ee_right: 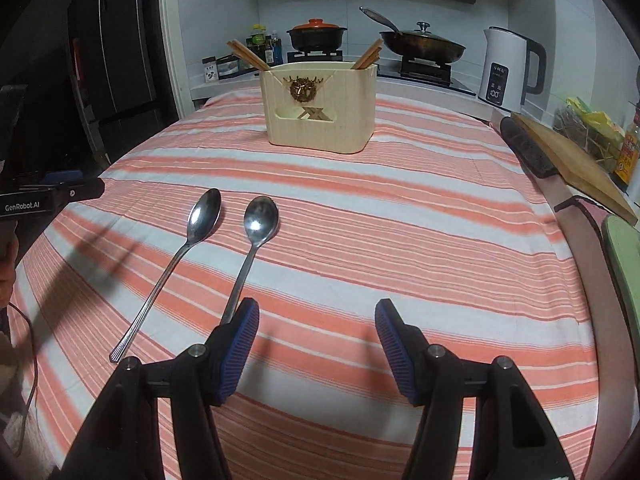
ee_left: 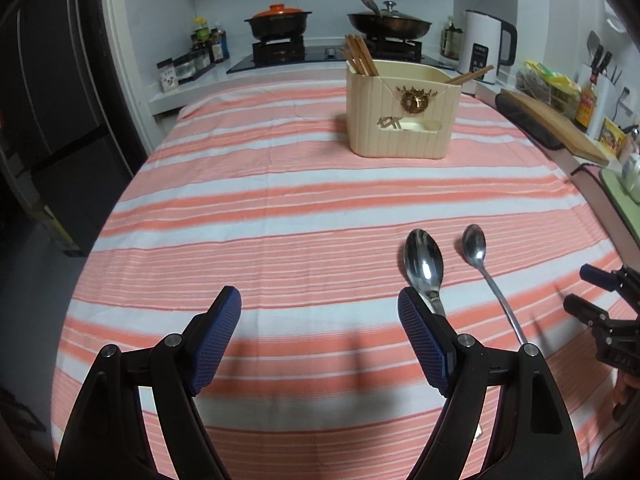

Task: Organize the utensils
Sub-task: 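Move both open tools back toward the two metal spoons, then close the right tool on one spoon handle and lift it away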

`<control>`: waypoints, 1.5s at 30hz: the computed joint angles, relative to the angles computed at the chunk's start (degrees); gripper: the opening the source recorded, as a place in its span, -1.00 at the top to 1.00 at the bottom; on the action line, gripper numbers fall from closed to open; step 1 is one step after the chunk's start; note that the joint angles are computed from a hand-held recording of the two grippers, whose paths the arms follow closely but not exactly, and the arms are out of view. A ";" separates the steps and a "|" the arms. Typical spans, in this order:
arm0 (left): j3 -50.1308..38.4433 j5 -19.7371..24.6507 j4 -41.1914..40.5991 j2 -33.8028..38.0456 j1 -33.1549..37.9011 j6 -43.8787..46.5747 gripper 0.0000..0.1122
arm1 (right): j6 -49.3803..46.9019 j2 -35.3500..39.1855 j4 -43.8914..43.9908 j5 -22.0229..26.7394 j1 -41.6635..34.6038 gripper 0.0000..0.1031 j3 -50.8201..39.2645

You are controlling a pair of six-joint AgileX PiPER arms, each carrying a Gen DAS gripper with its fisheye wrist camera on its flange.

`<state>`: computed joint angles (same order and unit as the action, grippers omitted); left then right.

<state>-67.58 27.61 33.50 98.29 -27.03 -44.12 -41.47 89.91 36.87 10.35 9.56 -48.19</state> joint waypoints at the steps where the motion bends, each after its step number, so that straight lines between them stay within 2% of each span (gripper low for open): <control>1: 1.08 -0.77 -0.18 -0.45 0.52 -0.24 -0.47 | 1.29 0.11 -1.03 0.24 0.26 -0.20 -0.23; 7: 7.75 -6.14 -3.73 -2.53 4.74 -1.54 -0.49 | 11.75 1.83 -7.36 3.70 2.60 -0.20 -4.10; 10: 9.83 -7.94 -5.73 -3.05 6.12 -0.63 -0.49 | 21.06 5.13 -15.98 5.38 5.39 -0.20 -8.13; 18: 11.95 -8.60 -3.69 -4.74 5.78 -2.59 -0.49 | 42.91 15.46 -37.91 8.04 11.70 -0.15 -17.79; 20: 11.96 -8.55 -3.99 -4.62 5.43 -2.30 -0.49 | 47.06 17.31 -42.10 9.12 12.37 0.23 -19.31; 21: 11.93 -8.51 -4.07 -4.51 5.19 -2.21 -0.49 | 49.40 17.02 -44.23 8.03 12.48 0.26 -18.72; 23: 11.84 -8.51 -3.81 -4.28 4.51 -2.59 -0.49 | 53.84 16.89 -48.47 8.66 12.45 0.82 -18.81; 25: 11.37 -8.52 -4.61 -3.86 3.63 -1.99 -0.49 | 56.16 16.17 -50.32 7.80 11.45 0.87 -17.45; 31: 8.47 -8.43 -7.57 -1.70 -0.98 0.82 -0.49 | 63.77 12.66 -58.86 5.67 5.92 0.87 -11.96; 34: 6.99 -7.86 -6.82 -0.37 -3.23 -0.34 -0.49 | 59.75 10.73 -55.35 3.89 0.57 0.87 -9.10; 37: 5.32 -7.14 -8.20 1.32 -4.83 0.23 -0.49 | 62.25 9.45 -58.64 3.26 -3.35 0.87 -7.33; 40: 3.02 -6.67 -7.13 3.70 -6.83 -1.42 -0.50 | 58.84 8.27 -55.86 2.40 -5.94 0.86 -6.00; 42: 0.29 -4.96 -3.94 6.54 -8.38 -4.46 -0.50 | 58.17 6.93 -54.93 1.07 -6.55 0.70 -4.36; 43: -1.68 -3.76 -3.29 8.49 -9.05 -4.96 -0.50 | 58.42 6.29 -54.88 0.21 -6.67 0.32 -3.52; 44: -3.30 -2.56 -1.80 10.17 -9.81 -5.85 -0.50 | 59.96 5.57 -56.21 -1.01 -6.73 0.10 -2.49; 45: -5.13 -0.05 1.72 11.94 -11.13 -8.23 -0.50 | 63.80 4.79 -59.83 -1.62 -6.48 0.10 -1.63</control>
